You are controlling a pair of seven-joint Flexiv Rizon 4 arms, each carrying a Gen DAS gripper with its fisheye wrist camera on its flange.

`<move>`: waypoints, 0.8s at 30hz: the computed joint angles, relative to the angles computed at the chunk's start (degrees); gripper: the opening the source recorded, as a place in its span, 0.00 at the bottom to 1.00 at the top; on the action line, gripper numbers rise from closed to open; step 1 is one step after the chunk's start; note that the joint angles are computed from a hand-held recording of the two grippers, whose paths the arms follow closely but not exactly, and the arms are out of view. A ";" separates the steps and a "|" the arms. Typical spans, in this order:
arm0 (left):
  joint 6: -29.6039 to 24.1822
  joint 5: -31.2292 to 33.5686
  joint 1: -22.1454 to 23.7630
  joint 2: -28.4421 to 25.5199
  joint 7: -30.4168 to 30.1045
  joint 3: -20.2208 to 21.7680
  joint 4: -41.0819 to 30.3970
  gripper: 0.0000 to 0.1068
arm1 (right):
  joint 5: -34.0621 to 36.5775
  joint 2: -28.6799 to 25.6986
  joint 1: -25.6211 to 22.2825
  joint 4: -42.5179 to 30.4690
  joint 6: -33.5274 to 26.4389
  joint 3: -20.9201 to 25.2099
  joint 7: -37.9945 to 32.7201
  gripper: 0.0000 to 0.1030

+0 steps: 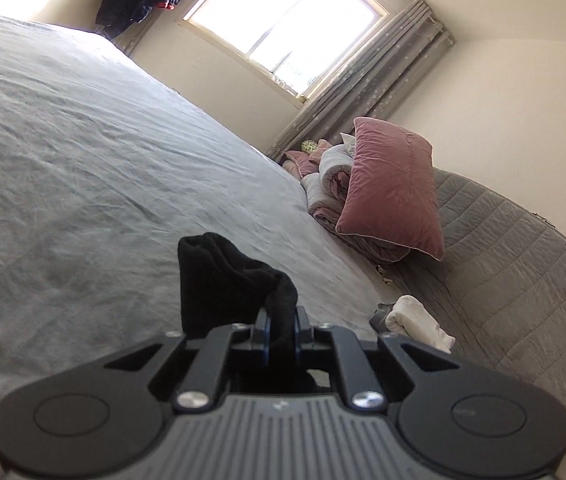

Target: Fold clothes

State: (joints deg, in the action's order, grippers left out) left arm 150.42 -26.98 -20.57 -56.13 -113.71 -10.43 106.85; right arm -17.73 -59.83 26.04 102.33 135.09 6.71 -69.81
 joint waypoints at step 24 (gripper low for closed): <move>-17.96 22.27 7.04 -10.07 -4.62 -7.30 -16.01 0.46 | -1.17 -0.59 -9.14 0.66 6.12 1.27 18.75 0.48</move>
